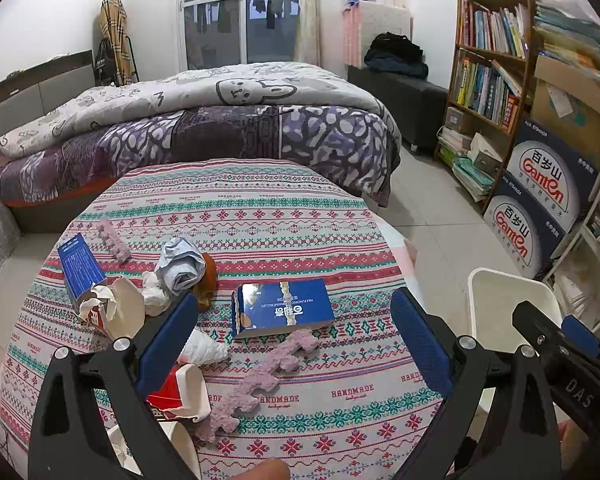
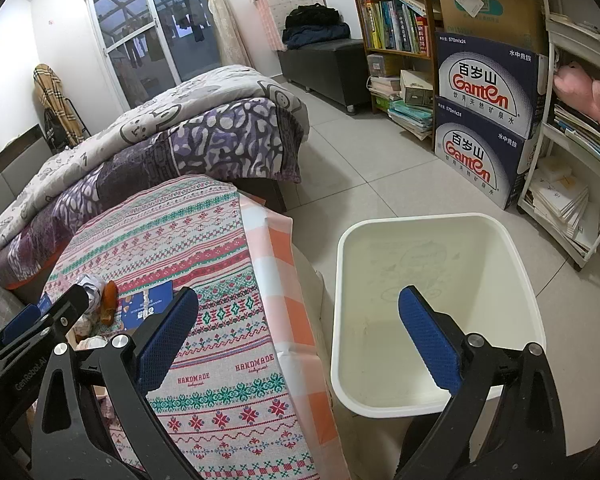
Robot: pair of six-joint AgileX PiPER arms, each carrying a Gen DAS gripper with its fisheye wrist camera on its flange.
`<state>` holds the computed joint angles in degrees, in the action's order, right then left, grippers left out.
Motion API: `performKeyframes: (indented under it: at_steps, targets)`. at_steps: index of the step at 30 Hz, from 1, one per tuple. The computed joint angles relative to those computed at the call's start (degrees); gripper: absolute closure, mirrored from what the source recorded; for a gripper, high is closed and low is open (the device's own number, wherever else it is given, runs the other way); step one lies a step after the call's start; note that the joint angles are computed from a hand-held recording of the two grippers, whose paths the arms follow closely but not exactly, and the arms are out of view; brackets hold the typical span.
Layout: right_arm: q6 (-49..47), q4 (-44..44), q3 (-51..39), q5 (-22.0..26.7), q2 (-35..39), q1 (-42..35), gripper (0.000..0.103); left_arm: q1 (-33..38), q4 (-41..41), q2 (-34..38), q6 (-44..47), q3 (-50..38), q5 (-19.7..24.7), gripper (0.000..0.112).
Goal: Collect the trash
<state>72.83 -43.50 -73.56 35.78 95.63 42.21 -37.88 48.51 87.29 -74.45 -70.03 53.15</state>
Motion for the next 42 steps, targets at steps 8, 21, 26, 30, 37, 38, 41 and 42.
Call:
performKeyframes:
  at_steps: [8, 21, 26, 30, 37, 38, 41, 42]
  targets:
    - [-1.21, 0.96, -0.65, 0.23, 0.08, -0.34, 0.007, 0.00, -0.21, 0.16, 0.22, -0.40, 0.15, 0.018]
    - [-4.60, 5.72, -4.43, 1.00, 2.49, 1.11, 0.007, 3.02, -2.87, -1.87, 1.61, 1.10, -0.48, 0.018]
    - [-16.48, 15.57, -14.11, 5.72, 5.23, 0.95, 0.007, 6.83, -7.71, -2.05, 6.87, -1.74, 1.07, 0.018]
    - [-22.92, 19.95, -23.25, 10.31, 9.95, 1.73, 0.007, 13.26, -14.01, -2.36, 12.65, -3.97, 2.85, 0.018]
    - [-37.04, 31.14, -44.86, 21.33, 21.88, 0.99, 0.007, 27.92, -21.42, -1.20, 22.89, -6.78, 6.34, 0.018]
    - [-38.36, 31.70, -48.17, 23.06, 23.89, 1.27, 0.007, 29.82, -21.98, -0.66, 24.33, -7.44, 6.68, 0.018]
    - [-42.31, 32.92, -57.89, 27.56, 30.12, 2.21, 0.007, 37.31, -23.63, 1.54, 28.41, -9.35, 7.62, 0.018]
    - [-43.49, 33.54, -60.75, 28.63, 32.04, 2.60, 0.007, 40.65, -24.90, 2.84, 30.40, -10.21, 7.58, 0.018]
